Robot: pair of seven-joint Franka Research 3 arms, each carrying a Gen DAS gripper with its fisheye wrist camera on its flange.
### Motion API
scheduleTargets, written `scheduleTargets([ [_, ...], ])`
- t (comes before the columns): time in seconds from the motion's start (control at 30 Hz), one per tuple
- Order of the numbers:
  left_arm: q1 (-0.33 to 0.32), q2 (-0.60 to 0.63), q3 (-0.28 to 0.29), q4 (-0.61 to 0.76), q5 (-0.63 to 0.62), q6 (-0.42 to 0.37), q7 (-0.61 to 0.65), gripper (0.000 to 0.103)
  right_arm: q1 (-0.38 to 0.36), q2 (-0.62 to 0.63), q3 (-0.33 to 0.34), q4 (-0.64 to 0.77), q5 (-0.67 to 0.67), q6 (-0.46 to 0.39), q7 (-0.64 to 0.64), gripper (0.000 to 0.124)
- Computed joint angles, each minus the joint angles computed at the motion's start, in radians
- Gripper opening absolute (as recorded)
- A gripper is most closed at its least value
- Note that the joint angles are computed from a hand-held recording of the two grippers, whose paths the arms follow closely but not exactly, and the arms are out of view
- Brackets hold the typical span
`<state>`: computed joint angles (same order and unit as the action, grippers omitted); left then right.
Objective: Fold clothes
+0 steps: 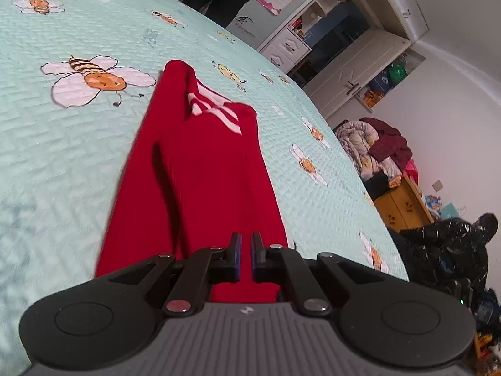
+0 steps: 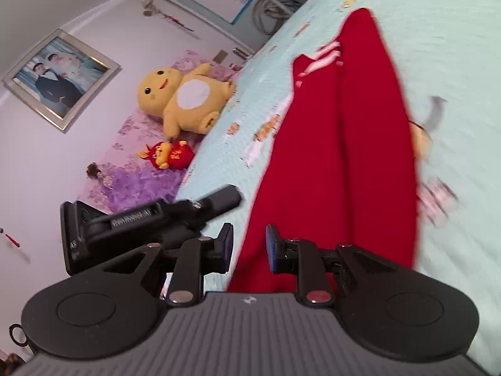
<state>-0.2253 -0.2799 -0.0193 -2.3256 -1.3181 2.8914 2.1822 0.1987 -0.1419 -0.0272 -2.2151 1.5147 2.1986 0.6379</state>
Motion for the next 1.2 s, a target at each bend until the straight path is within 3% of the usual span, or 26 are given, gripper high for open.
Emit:
scheduleTargets([
  [0.2,0.068,0.141,0.016,0.168,-0.03,-0.115,0.094,0.004,-0.009,0.225,0.039,0.292,-0.031,0.033,0.025,0.023],
  [0.4,0.176,0.258,0.0,0.283,-0.009,-0.333,0.079,0.002,-0.079,0.418,0.091,0.549,-0.137,-0.09,0.074,0.027],
  [0.5,0.233,0.339,-0.016,0.312,0.033,-0.431,0.04,0.004,-0.094,0.487,0.103,0.602,-0.27,-0.094,0.121,0.028],
  [0.53,0.255,0.366,-0.021,0.316,0.009,-0.459,0.042,0.007,-0.091,0.51,0.102,0.616,-0.334,-0.076,0.142,0.006],
  [0.57,0.284,0.382,-0.025,0.314,-0.07,-0.509,0.049,0.007,-0.09,0.531,0.101,0.625,-0.372,-0.064,0.151,0.0],
  [0.63,0.311,0.376,-0.046,0.304,-0.088,-0.518,0.056,0.007,-0.154,0.56,0.137,0.63,-0.3,-0.117,0.136,0.0],
  [0.67,0.309,0.363,-0.059,0.297,-0.064,-0.486,0.072,0.007,-0.178,0.573,0.149,0.631,-0.268,-0.14,0.128,0.0],
  [0.73,0.306,0.346,-0.073,0.288,-0.025,-0.451,0.066,0.007,-0.17,0.553,0.152,0.619,-0.301,-0.111,0.121,0.0],
  [0.8,0.314,0.351,-0.072,0.298,-0.006,-0.472,0.032,0.007,-0.161,0.539,0.152,0.615,-0.337,-0.094,0.118,0.0],
  [1.0,0.335,0.368,-0.076,0.329,0.045,-0.5,-0.069,0.007,-0.197,0.553,0.147,0.651,-0.365,-0.159,0.196,0.0],
  [1.2,0.315,0.259,-0.069,0.233,0.105,-0.396,-0.2,0.007,-0.224,0.428,0.108,0.449,-0.279,-0.062,0.211,0.0],
])
